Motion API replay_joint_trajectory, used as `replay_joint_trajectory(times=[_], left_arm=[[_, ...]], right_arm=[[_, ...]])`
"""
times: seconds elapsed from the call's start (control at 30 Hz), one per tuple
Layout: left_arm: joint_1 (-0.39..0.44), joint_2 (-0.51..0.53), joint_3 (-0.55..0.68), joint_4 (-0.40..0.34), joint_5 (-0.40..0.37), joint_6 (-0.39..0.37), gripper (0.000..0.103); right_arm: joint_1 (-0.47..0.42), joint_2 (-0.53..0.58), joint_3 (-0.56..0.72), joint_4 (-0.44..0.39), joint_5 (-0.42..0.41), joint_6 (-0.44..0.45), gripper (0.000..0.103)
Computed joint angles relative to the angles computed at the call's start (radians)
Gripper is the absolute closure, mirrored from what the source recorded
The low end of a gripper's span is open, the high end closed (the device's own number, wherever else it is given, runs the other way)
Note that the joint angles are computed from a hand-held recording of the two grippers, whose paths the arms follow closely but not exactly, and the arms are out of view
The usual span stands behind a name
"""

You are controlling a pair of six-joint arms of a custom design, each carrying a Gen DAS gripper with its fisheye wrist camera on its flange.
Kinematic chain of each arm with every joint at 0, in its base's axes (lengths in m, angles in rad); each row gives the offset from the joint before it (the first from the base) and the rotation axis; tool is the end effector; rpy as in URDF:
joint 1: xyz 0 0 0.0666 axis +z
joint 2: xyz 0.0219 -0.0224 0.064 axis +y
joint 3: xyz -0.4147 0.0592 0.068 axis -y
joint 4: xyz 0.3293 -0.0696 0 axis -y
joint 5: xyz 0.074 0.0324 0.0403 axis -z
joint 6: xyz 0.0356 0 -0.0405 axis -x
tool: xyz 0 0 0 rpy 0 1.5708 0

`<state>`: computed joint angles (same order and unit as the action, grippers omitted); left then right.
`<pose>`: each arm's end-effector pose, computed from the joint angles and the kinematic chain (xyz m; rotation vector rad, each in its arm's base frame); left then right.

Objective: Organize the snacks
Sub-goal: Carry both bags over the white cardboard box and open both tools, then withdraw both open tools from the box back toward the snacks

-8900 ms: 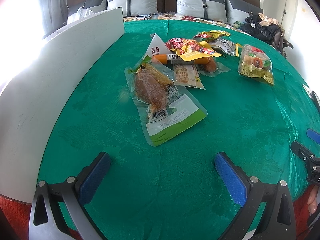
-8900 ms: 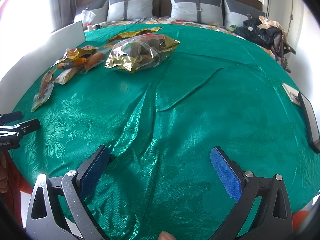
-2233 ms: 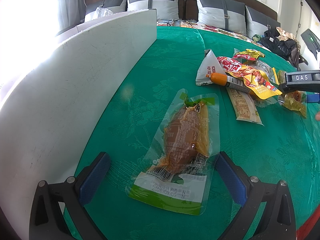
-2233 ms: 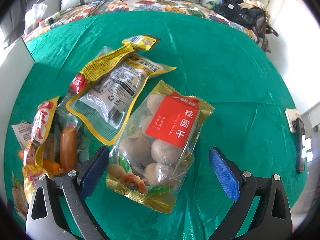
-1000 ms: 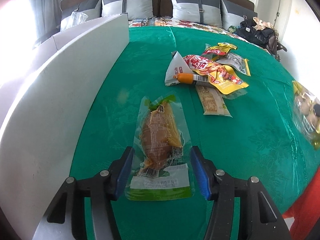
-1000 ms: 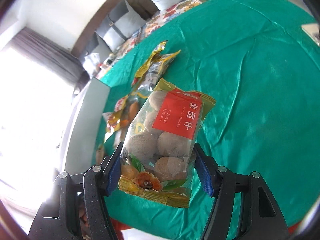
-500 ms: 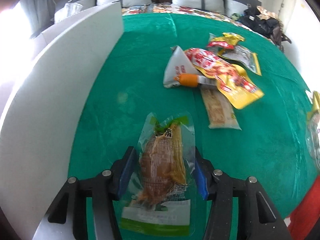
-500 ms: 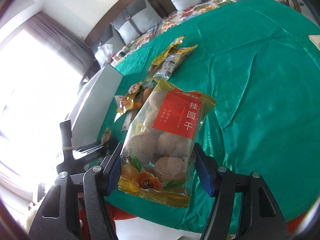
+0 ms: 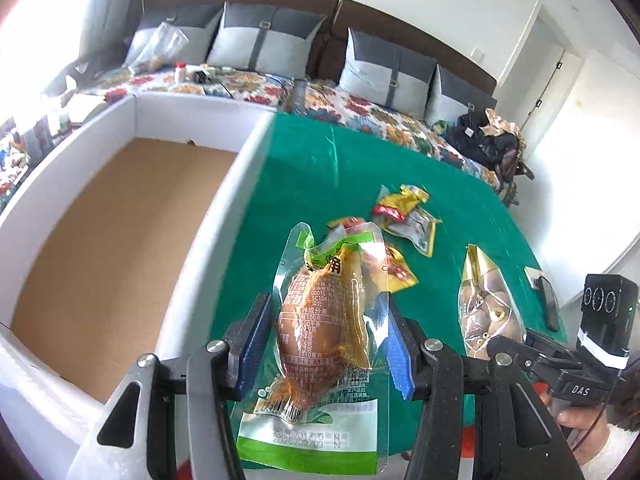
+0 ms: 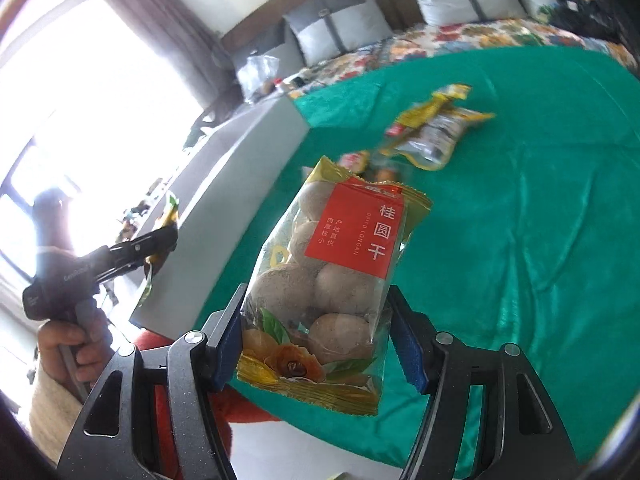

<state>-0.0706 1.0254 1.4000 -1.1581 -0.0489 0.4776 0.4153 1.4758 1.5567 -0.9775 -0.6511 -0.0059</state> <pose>0.2483 -0.0162 0.5634 -0.5010 2.3092 -0.2100 0.3961 0.1978 0.4964 -0.7796 2.3331 0.9854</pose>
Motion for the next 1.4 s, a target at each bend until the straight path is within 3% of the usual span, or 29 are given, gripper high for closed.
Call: replay_joint_trajectory(times=[0.2, 0.43, 0.6, 0.7, 0.77, 0.87, 0.97, 1.03, 1.17, 1.27, 1.33, 1.4], left_arm=[[0.24, -0.052, 0.057, -0.098, -0.039, -0.154, 0.051], [0.586, -0.054, -0.027, -0.108, 0.038, -0.301, 0.051], [0.668, -0.024, -0.091, -0.109, 0.005, -0.299, 0.045], [0.695, -0.022, -0.11, -0.112, -0.017, -0.313, 0.034], [0.672, -0.026, -0.099, -0.112, -0.058, -0.302, 0.024], [0.617, -0.04, -0.083, -0.11, -0.106, -0.283, 0.023], [0.49, -0.048, -0.063, -0.103, -0.173, -0.219, 0.023], [0.393, -0.041, -0.051, -0.08, -0.197, -0.193, 0.023], [0.162, 0.003, -0.058, -0.012, -0.335, -0.192, 0.014], [0.062, 0.078, -0.045, -0.048, -0.442, -0.206, 0.013], [0.022, 0.11, -0.044, -0.052, -0.493, -0.225, 0.013], [-0.002, 0.144, -0.028, -0.069, -0.486, -0.21, 0.013]], right_arm=[[0.169, 0.022, 0.128, 0.02, 0.003, 0.026, 0.035], [0.351, 0.202, 0.445, -0.116, 0.028, 0.039, 0.035], [0.462, 0.379, 0.714, -0.254, 0.124, 0.036, 0.034], [0.489, 0.488, 0.869, -0.383, 0.165, 0.004, 0.026], [0.493, 0.496, 0.874, -0.392, 0.184, -0.02, 0.026], [0.462, 0.418, 0.741, -0.293, 0.167, -0.068, 0.026], [0.405, 0.329, 0.582, -0.199, 0.184, -0.052, 0.023], [0.348, 0.26, 0.432, -0.131, 0.213, 0.005, 0.022], [0.207, 0.14, 0.12, 0.005, 0.403, 0.19, 0.022], [0.076, 0.088, -0.035, 0.078, 0.52, 0.299, 0.023], [-0.018, 0.062, -0.105, 0.135, 0.553, 0.339, 0.023], [-0.108, 0.051, -0.147, 0.178, 0.569, 0.351, 0.023]])
